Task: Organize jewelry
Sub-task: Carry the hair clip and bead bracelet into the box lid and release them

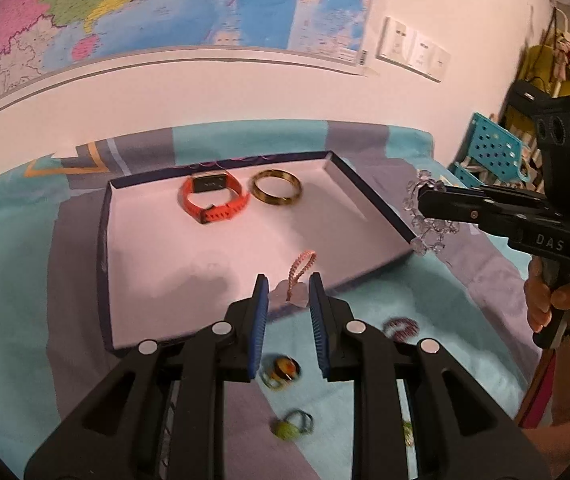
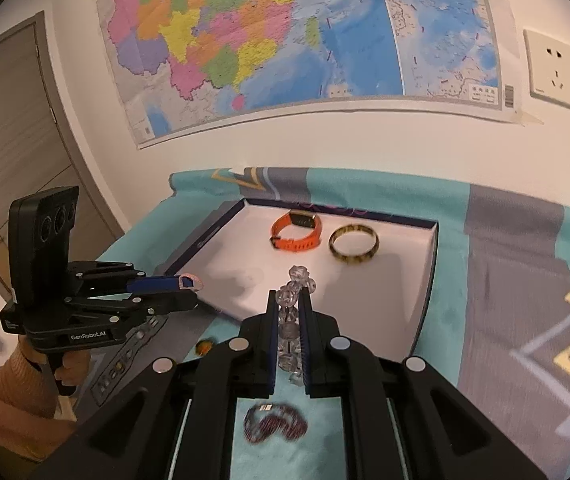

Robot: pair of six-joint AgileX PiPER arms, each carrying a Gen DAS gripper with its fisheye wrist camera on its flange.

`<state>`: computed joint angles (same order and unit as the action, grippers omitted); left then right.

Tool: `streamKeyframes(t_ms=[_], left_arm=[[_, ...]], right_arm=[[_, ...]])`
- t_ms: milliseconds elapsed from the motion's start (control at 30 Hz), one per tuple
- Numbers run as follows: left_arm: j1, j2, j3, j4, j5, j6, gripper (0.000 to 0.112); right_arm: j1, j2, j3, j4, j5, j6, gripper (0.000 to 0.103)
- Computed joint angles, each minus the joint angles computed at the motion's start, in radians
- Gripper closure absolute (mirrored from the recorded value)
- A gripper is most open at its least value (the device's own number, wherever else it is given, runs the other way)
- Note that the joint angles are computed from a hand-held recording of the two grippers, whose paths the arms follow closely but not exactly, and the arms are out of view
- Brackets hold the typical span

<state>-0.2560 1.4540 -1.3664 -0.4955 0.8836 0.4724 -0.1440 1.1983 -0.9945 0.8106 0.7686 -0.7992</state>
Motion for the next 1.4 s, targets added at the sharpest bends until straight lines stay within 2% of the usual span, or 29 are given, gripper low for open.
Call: streamKeyframes(t_ms=[267,800,1267,1400], left_arm=[[0.016,0.131,-0.126,0.013,0.009,-0.041,0.091],[0.006,0.308,-0.298,0.082,0.053,-0.133,0.091],[-0.017,0.431,-0.443,0.158,0.107,-0.228,0.091],[-0.016,0.465,-0.479,0.157,0.133,-0.246,0.091]], right_arm=[[0.062,0.144,-0.116,-0.046,-0.065,0.054,0.095],[0.119,0.321,-0.281,-0.188,-0.086,0.188,0.095],[0.215,0.48,-0.415,-0.449,-0.088,0.374,0.095],[0.233,0.5,-0.437,-0.491,-0.089,0.403,0.092]])
